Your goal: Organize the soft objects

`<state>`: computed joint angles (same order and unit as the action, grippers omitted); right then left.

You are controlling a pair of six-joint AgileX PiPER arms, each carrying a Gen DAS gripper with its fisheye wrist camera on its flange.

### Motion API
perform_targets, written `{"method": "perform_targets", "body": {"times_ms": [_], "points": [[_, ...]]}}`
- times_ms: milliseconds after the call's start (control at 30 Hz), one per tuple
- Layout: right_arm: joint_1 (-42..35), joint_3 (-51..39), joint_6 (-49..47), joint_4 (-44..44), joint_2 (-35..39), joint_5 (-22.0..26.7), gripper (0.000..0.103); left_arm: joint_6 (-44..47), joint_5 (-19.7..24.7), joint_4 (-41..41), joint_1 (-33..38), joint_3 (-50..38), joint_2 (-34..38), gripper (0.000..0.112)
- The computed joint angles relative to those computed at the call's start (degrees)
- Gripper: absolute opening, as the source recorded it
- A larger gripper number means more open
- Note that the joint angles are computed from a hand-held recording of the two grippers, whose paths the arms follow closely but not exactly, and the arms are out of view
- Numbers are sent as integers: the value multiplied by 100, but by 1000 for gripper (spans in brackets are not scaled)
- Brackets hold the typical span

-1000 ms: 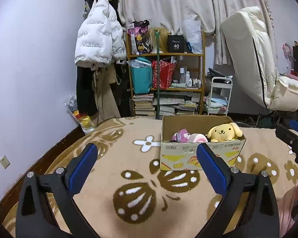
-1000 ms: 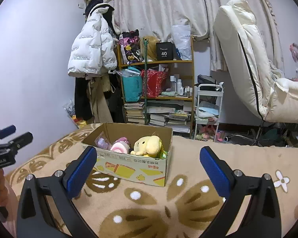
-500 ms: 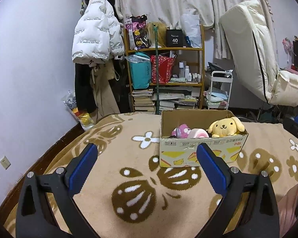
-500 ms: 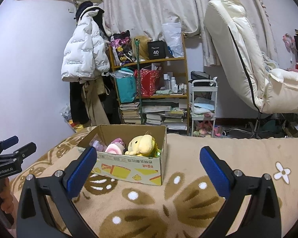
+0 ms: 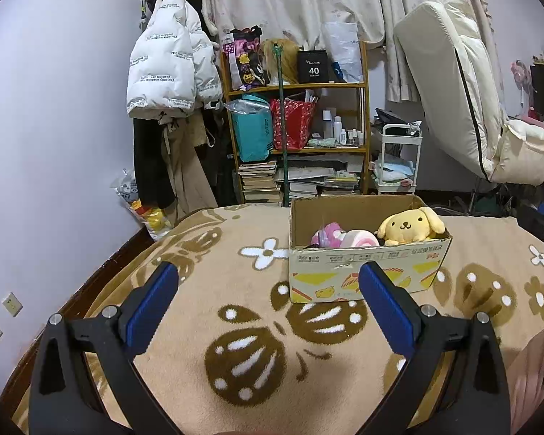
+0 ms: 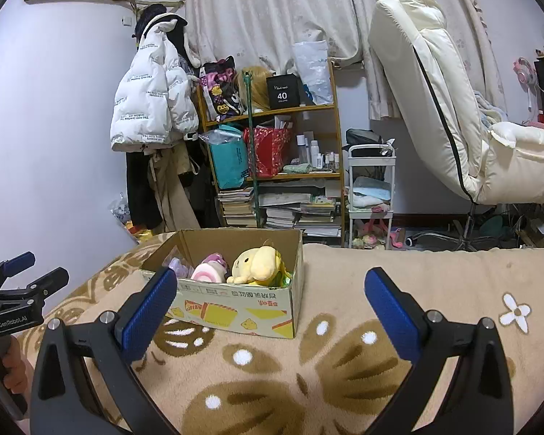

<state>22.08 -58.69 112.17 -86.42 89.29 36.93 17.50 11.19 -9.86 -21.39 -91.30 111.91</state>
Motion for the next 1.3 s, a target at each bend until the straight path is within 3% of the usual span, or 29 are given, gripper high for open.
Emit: {"method": "perform_targets", "body": {"times_ms": [733,833,1300], "points": [[6,91,32,2,-65,27,103,10,114,22,11,-76,38,99],[9,63,17,27,-45,23,103,532,-12,-491,32,44,-22,99],[7,90,33,21,-67,25,103,-152,20,192,1,13,-29,99]]}}
